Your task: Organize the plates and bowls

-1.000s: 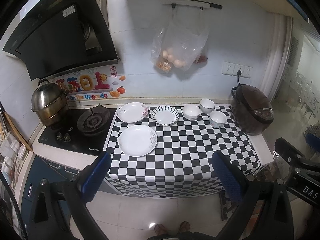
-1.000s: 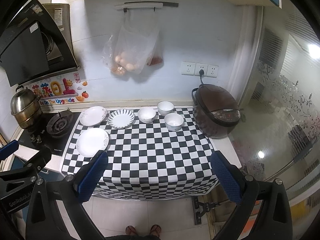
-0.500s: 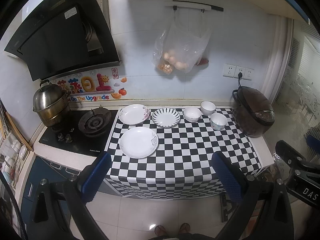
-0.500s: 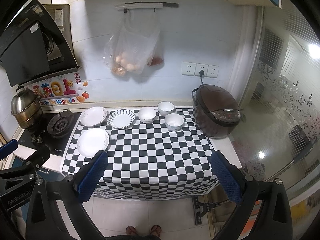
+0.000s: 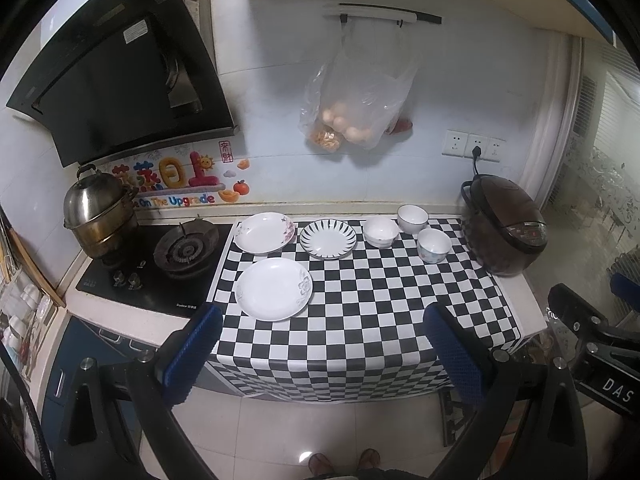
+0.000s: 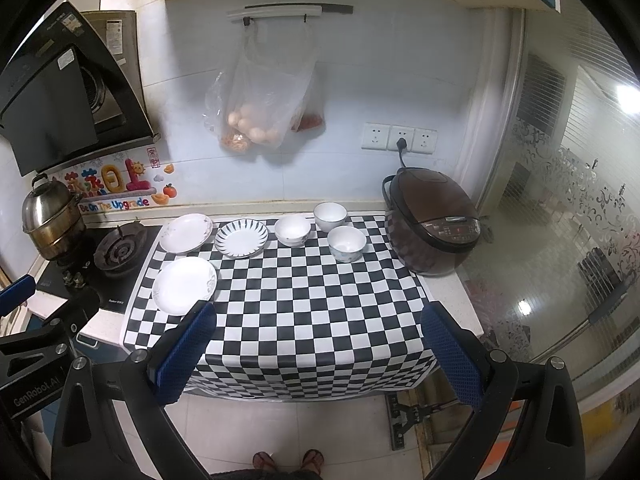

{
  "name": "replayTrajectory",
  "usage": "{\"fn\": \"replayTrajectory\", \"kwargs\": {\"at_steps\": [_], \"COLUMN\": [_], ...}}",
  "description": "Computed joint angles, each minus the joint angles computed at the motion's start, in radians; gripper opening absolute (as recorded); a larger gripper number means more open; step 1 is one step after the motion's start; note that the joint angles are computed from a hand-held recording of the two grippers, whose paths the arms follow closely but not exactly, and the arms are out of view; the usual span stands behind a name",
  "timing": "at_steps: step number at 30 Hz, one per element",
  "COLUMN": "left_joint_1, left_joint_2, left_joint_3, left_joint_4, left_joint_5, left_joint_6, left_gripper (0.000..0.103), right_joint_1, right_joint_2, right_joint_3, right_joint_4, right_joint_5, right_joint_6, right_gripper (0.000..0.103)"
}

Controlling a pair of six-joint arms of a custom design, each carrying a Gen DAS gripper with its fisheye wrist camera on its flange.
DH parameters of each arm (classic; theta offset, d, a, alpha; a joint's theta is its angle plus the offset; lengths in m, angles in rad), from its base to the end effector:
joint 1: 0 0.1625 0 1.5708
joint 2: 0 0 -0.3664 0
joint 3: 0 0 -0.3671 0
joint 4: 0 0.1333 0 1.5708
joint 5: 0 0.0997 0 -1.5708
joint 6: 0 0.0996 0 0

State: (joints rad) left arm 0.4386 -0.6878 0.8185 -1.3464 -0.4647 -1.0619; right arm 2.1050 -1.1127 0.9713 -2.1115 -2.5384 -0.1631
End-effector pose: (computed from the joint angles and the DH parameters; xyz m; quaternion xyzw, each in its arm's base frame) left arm -0.5620 -0.5092 0.2707 0.1221 0.8338 -0.3915 0.3696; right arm 0.3692 -0.5234 0.5619 0.1388 -0.8372 0.3719 0.3762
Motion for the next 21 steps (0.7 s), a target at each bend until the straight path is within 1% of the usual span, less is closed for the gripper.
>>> {"fn": "replayTrajectory", "kwargs": {"at_steps": [15,21], "left_joint_1": [-0.001,0.019], "left_joint_2": [-0.002,0.034], "left_joint_3": [0.010,-0.049], "left_joint_4": [-0.004,-0.001], "left_joint_5": [0.003,0.010], "left_joint_6": [-0.004,0.031], "left_gripper": [0.103,0.103], "right_joint_1": [-0.016,-0.029], "right_joint_2": [0.006,0.033], "right_joint_3": [-0.023,-0.057], "right_joint_4": [0.009,0.016], "right_joint_5": [0.019,0.029], "right_joint_6": [-0.002,0.000], "right_gripper": [0.103,0.103]}}
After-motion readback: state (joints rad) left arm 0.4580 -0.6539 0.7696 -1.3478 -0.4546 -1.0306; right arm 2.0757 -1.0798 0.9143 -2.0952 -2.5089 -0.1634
